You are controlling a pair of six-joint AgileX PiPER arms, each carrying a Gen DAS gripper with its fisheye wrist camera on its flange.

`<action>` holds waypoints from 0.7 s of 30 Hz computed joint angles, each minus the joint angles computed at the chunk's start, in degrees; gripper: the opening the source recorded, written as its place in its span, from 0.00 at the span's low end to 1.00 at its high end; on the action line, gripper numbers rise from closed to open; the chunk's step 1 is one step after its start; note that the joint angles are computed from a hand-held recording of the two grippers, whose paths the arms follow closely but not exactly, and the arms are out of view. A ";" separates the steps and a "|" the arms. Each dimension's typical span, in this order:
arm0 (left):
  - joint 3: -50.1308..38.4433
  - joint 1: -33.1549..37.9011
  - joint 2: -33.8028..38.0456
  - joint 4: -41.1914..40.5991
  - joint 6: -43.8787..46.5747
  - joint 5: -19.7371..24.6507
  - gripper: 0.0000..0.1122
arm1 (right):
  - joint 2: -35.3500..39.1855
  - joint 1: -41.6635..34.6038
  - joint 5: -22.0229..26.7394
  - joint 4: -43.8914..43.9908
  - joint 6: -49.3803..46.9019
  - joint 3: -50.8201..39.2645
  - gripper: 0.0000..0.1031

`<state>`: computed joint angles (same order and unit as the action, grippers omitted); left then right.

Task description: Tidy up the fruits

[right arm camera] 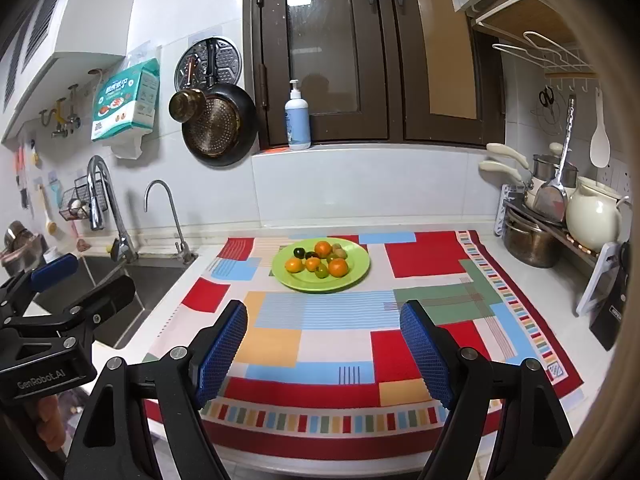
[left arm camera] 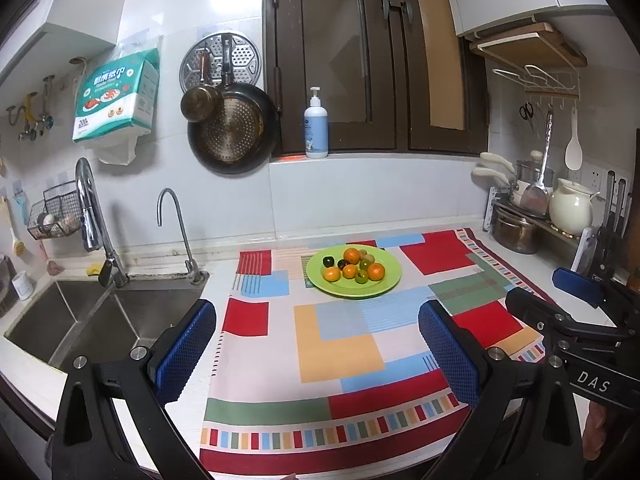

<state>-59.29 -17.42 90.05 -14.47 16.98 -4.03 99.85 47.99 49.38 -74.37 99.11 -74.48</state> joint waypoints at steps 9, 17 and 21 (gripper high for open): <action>0.88 -0.01 -0.87 -2.82 2.77 -0.35 0.92 | 0.39 0.85 0.97 -0.10 0.11 -0.63 0.77; 1.62 0.00 -1.17 -5.63 5.70 -0.85 0.92 | 0.21 0.93 0.76 -0.35 0.44 -0.52 0.77; 1.30 0.01 -0.93 -9.53 9.18 -0.55 0.92 | 0.19 0.91 0.57 -0.17 0.05 -0.60 0.77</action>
<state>-57.99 -17.41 89.12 -24.00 26.16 -4.58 100.03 48.90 49.95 -74.54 99.16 -75.08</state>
